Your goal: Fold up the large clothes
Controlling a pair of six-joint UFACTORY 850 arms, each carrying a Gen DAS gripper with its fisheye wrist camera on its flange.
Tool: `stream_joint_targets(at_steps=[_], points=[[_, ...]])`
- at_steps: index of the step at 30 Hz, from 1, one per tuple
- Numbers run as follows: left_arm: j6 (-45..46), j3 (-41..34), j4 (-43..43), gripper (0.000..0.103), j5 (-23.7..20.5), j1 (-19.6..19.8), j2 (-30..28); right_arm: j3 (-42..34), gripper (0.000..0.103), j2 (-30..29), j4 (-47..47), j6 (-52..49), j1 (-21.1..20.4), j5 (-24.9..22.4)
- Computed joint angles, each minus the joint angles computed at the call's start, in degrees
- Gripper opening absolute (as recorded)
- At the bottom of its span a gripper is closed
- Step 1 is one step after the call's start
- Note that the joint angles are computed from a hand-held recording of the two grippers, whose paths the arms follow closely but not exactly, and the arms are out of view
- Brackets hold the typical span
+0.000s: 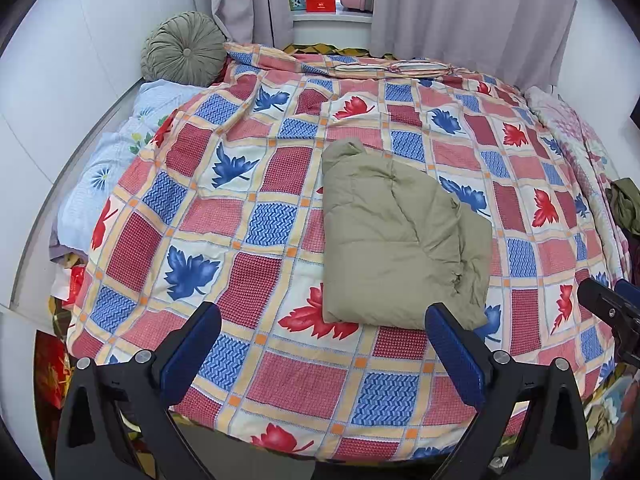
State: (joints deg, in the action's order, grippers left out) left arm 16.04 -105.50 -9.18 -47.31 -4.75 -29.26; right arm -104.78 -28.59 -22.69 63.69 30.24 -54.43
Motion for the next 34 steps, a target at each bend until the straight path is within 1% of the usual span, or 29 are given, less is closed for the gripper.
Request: stream_joint_targets(at_steps=[27,32,34], points=[[-0.12,-0.86,0.18,0.102,-0.27,-0.1,-0.57,-0.35,0.103,-0.22,0.42,-0.49,-0.07,-0.09],[1.36,1.72,-1.3,0.102,0.87,0.12,1.03,-0.34,0.103,-0.23,0.51,-0.55,-0.16,-0.01],[1.25,1.67,-1.42,0.102,0.64,0.13,1.02,-0.42,0.103,-0.26,0.61,-0.63,-0.16,-0.1]])
